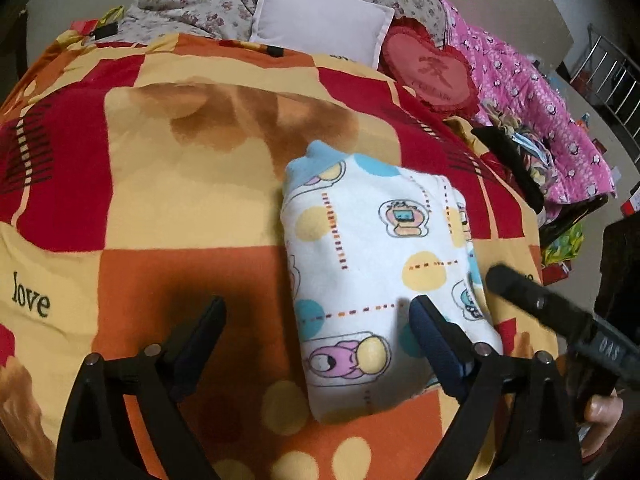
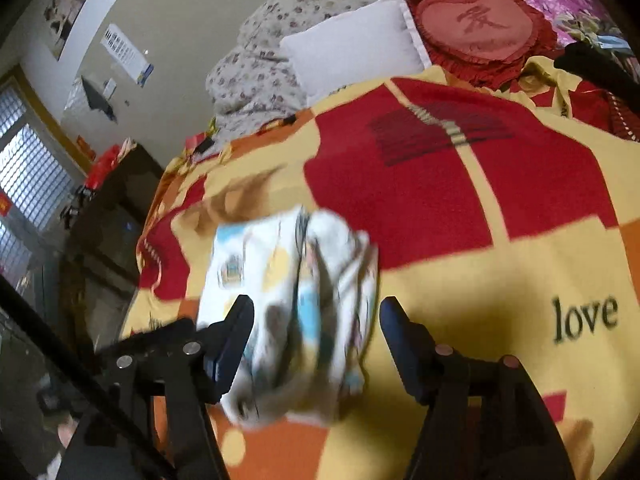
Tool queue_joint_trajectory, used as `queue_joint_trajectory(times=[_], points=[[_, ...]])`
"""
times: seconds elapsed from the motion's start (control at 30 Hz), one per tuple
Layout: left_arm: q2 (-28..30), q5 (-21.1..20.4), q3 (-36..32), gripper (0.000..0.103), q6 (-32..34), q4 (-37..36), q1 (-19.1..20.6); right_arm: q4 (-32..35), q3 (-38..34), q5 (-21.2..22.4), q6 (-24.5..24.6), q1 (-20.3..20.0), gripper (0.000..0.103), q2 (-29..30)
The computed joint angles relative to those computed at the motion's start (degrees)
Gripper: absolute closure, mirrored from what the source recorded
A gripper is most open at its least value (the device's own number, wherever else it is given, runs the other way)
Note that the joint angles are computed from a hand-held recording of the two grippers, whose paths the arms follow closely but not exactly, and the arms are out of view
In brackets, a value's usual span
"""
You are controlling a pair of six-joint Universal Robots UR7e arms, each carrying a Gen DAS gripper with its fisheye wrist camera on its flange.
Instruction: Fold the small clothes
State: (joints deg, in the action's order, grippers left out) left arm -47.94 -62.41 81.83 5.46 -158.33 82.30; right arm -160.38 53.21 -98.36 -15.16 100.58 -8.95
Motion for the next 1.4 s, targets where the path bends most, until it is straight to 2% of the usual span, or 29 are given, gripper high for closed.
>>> queue_joint_trajectory(times=[0.27,0.4,0.47,0.53,0.57,0.6,0.63,0.67,0.77,0.9,0.97,1.1,1.23,1.27,1.3,1.37,1.4], points=[[0.82,0.28,-0.15,0.01,0.36,-0.46,0.24,2.58,-1.72,1.05,2.67,-1.16,0.032,1.45],[1.58,-0.83,-0.97,0.009,-0.47,-0.03,0.87,5.56,-4.41,4.39,4.74,-2.11,0.033,2.83],[2.02,-1.0,-1.18,0.009,-0.26,-0.49,0.98,7.59,-6.38,4.96,4.71,-2.31,0.04,3.97],[2.16,-2.09,-1.29,0.009,0.42,-0.51,1.23,7.87,-7.27,4.21,3.89,-2.11,0.057,4.8],[2.23,-2.77,-1.21,0.012,0.78,-0.83,1.36,6.95,-6.64,4.98,3.43,-2.2,0.062,4.69],[2.18,-4.07,-1.09,0.028,1.14,-0.95,1.57,6.19,-6.0,5.55,3.07,-2.27,0.067,4.47],[1.73,-7.18,-1.09,0.039,1.52,0.33,1.93,5.61,-5.44,5.63,2.83,-2.17,0.071,4.23],[1.41,-7.88,-0.89,0.048,1.83,0.81,1.8,5.06,-4.69,5.79,2.61,-2.02,0.073,3.84],[-0.3,-4.32,1.99,0.052,5.19,-1.73,0.06,3.37,-1.4,8.21,2.62,-1.83,0.076,1.91],[-4.89,-4.15,6.43,0.052,5.57,-3.56,-0.84,0.72,3.32,10.48,1.53,-0.6,0.076,-0.64],[-7.75,-3.37,9.26,0.052,5.76,-5.08,-1.28,-0.47,6.26,13.59,1.73,-0.33,0.076,-2.04],[-12.2,1.12,14.12,0.052,5.54,-5.2,-1.89,-0.2,8.38,16.75,1.45,0.51,0.076,-2.3],[-13.23,3.01,16.97,0.052,4.42,-5.44,-0.29,0.99,8.56,15.44,1.7,1.17,0.074,-0.62],[-13.19,3.55,17.42,0.052,3.92,-5.39,0.26,0.57,8.66,13.62,1.53,1.43,0.074,-0.13],[-12.68,4.47,17.62,0.047,3.37,-5.76,0.8,-0.12,8.66,10.82,1.45,1.84,0.07,0.45],[-12.65,2.95,18.83,0.035,2.92,-9.22,1.79,-2.87,9.16,3.96,0.87,2.84,0.066,1.51],[-12.88,3.25,19.26,0.032,2.33,-9.82,1.89,-4.22,9.75,2.87,0.72,3.0,0.061,1.55]])
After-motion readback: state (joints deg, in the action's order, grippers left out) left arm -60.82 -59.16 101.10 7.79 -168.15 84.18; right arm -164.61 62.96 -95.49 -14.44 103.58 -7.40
